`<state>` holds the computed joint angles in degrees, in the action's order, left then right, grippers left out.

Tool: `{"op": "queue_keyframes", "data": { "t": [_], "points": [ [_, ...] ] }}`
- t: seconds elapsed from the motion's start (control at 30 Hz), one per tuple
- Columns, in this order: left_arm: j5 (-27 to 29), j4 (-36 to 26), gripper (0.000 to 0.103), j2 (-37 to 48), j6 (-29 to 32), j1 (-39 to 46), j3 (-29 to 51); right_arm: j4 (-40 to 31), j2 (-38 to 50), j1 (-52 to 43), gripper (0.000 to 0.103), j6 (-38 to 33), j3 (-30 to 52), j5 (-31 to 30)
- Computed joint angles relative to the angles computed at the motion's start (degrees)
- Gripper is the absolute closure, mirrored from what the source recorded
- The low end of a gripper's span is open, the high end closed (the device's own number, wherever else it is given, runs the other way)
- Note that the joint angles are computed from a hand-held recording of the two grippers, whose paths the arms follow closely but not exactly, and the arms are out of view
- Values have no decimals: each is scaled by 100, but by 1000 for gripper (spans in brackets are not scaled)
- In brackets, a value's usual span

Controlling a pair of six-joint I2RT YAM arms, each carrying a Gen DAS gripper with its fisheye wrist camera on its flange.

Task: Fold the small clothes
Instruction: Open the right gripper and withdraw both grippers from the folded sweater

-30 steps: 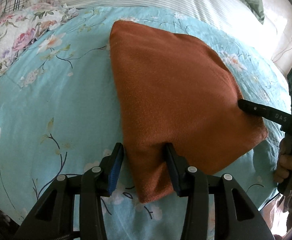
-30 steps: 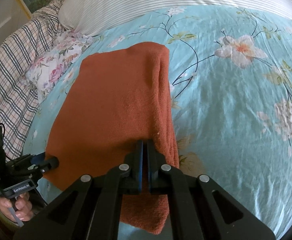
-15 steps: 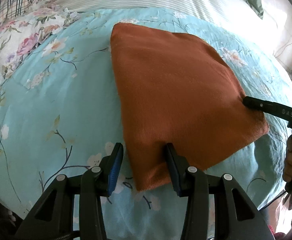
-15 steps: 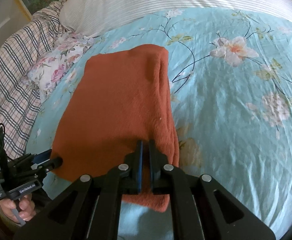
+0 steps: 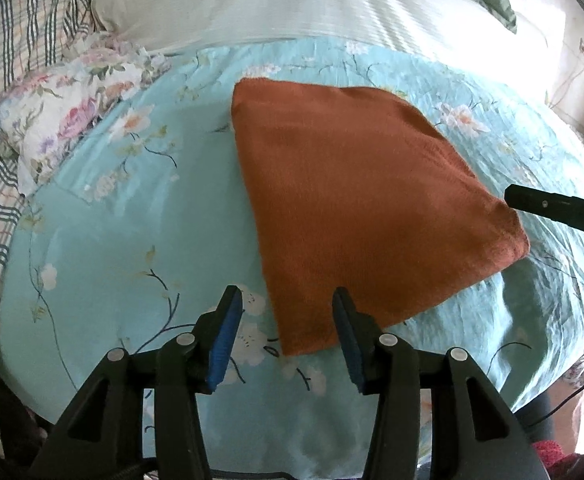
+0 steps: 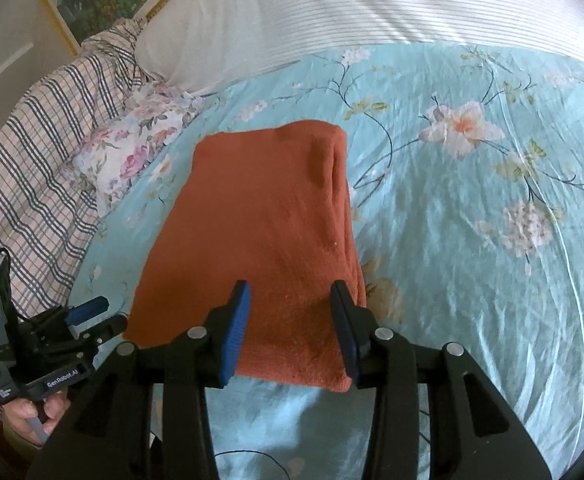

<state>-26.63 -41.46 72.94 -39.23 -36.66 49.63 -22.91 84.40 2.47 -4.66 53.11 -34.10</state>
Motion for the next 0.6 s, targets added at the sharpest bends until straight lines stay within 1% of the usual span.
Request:
{"op": "queue_keyframes", "data": {
  "t": [0.13,0.23,0.43,0.53,0.6],
  "points": [
    [-186,-140,49,-57,-33,-74,61,117,344,39,60,99,329,43],
    [-244,-145,46,-29,68,9,119,143,1052,65,60,285,928,-40],
    [348,353,44,121,651,979,284,90,2310,249,60,660,2111,7],
    [481,547,44,479,922,1371,523,-100,2852,386,60,626,2634,343],
    [511,610,44,694,1005,1504,647,-120,3059,422,60,622,2774,547]
  ]
}}
